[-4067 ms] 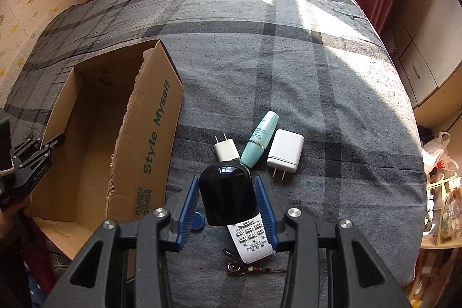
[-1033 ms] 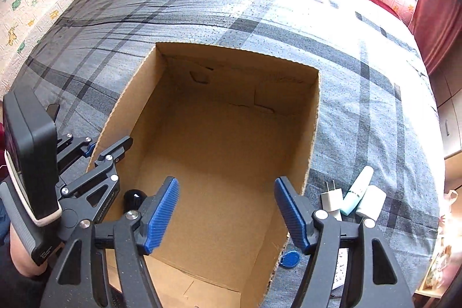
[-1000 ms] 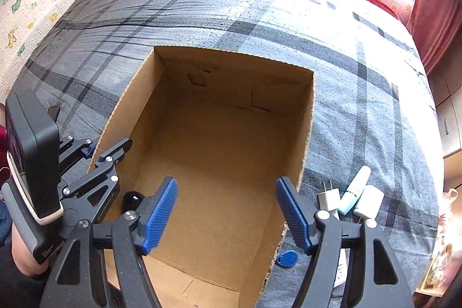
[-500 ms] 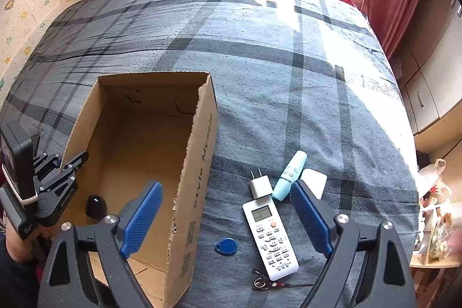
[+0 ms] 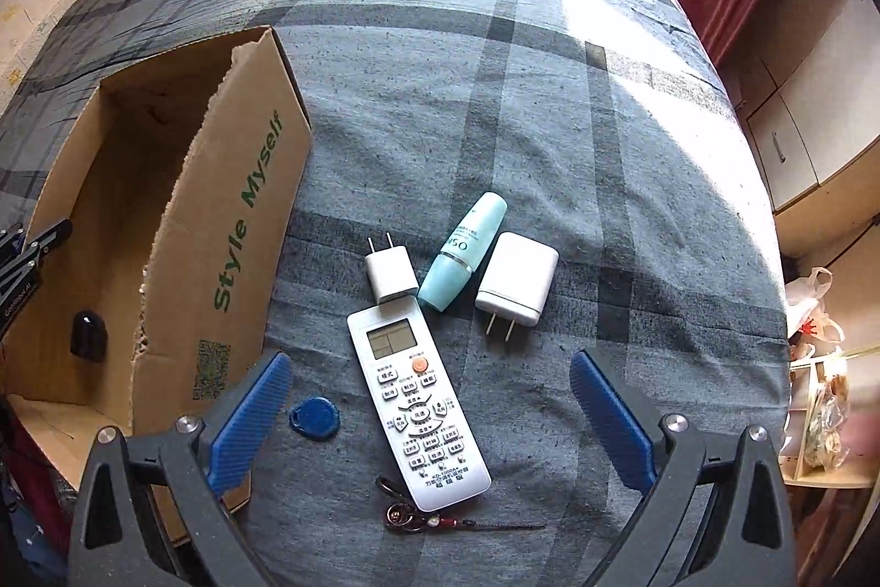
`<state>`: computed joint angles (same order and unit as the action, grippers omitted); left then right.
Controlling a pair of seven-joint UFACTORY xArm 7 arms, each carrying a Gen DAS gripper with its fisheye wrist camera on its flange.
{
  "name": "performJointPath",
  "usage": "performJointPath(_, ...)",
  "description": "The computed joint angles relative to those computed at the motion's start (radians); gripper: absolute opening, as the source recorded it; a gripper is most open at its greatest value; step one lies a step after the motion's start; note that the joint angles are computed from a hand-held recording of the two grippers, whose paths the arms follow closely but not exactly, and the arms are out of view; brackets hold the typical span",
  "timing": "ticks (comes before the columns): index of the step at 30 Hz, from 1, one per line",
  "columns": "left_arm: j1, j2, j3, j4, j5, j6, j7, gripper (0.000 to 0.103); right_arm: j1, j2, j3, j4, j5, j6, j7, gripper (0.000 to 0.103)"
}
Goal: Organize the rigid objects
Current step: 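Move the right gripper back to the white remote beside the box, then grasp the white remote control with the right gripper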
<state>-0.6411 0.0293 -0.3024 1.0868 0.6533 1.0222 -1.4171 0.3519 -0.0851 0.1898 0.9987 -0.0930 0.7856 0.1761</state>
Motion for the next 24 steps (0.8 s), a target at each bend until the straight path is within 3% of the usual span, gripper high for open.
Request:
performJointPath(8,0.0,-0.001,0.0,-0.001,0.0,0.0,0.0,0.016,-0.008,0.041,-0.015,-0.081,0.041,-0.074,-0.08,0.102)
performJointPath(19,0.0,0.001,0.001,0.003,-0.002,0.005,0.004,0.016,-0.018,0.109,-0.024,-0.098,0.087,-0.088,-0.17,0.1)
performJointPath(24,0.0,0.0,0.0,0.003,-0.003,0.005,0.003,0.016,-0.02,0.128,-0.024,-0.09,0.101,-0.061,-0.199,0.08)
